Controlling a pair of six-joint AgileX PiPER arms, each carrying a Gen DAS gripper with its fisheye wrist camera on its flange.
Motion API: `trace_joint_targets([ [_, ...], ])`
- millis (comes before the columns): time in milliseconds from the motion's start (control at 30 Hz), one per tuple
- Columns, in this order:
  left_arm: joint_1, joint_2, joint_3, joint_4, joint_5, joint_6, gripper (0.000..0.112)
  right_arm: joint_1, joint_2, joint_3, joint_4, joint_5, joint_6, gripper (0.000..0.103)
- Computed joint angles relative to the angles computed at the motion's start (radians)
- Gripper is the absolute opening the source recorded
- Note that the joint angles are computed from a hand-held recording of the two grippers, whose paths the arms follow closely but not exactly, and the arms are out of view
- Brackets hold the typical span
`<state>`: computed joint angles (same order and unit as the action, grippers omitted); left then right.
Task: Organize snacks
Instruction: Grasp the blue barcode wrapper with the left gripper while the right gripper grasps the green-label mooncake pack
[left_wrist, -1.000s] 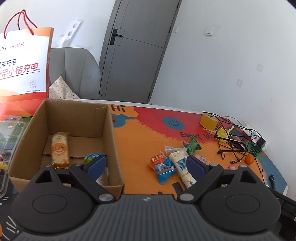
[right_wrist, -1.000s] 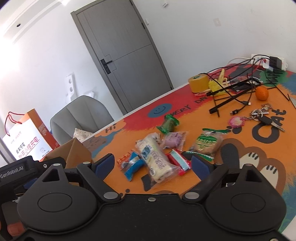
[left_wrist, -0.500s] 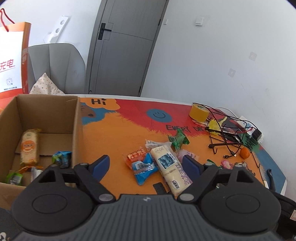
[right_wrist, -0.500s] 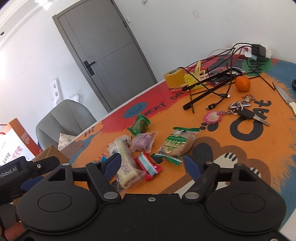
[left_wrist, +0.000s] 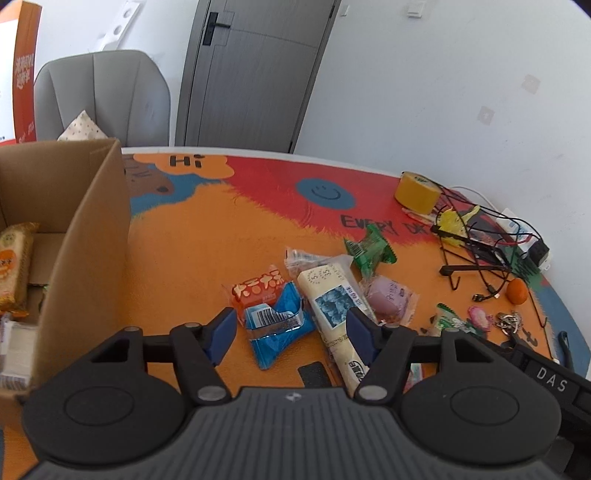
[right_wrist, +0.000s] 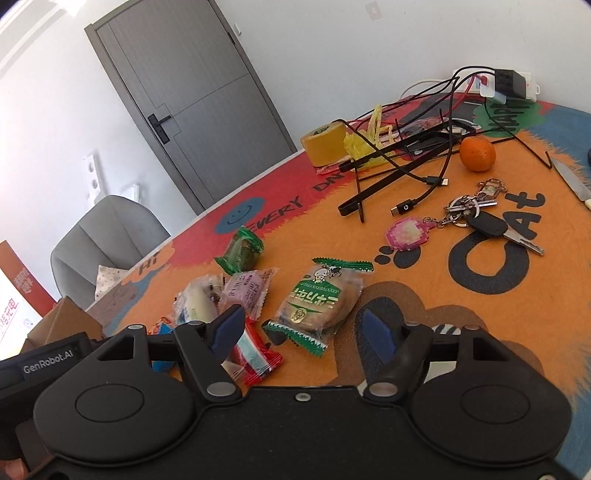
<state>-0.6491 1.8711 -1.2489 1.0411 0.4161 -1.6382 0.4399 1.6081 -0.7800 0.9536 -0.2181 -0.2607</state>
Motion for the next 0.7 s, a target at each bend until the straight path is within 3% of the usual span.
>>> trace_joint_targets([
  [333, 0.037, 0.107, -0.109, -0.147, 0.022, 0.124, 0.058, -0.046, 0.101, -0.097, -0.035, 0.047, -0.009, 0.071],
  [467, 0.040, 0.121, -0.118, -0.117, 0.023, 0.091, 0.052, -0.040, 0.134, -0.133, 0.084, 0.049, -0.138, 0.071],
  [700, 0.047, 0.107, -0.095, -0.125, -0.036, 0.122, 0.031, -0.013, 0.171, -0.193, 0.447, 0.007, -0.531, 0.072],
])
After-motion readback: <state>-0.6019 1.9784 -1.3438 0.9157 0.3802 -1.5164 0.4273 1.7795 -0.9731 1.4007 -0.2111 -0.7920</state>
